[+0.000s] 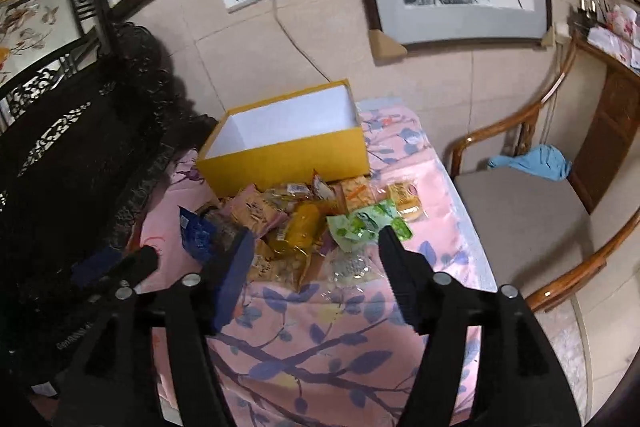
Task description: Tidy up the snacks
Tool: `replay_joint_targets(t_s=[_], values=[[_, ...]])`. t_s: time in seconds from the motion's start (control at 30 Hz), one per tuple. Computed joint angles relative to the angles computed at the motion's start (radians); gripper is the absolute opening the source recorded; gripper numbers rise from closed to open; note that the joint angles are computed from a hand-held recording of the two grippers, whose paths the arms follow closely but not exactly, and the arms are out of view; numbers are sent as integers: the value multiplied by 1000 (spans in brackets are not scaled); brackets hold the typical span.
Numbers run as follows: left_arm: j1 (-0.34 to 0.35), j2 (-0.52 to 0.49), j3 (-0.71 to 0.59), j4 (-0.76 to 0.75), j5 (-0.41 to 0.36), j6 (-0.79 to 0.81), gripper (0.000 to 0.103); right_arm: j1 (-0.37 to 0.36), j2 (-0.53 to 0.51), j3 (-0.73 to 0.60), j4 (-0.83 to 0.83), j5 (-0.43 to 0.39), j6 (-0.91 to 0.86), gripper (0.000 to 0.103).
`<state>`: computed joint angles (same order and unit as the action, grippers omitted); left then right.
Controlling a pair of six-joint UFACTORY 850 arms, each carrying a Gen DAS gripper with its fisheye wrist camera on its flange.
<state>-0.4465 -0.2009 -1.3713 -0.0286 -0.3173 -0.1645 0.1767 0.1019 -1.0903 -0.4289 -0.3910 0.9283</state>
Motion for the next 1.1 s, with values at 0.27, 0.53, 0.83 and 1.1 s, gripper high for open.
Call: replay_joint_targets(t_s=[0.27,0.53,0.83,1.1], values=[[2,-17,-18,217,-12,-250,101,-1,29,19,-179,-22,217,102],[29,-41,-55,154,-94,-267,101,3,0,-8,-125,-25,170,102],[26,-27,-46,300,-94,-390,101,46,-46,-74,-236,-114,169,102],[5,-23,-41,449,-65,-458,101,69,-91,-129,-234,-198,114,102]])
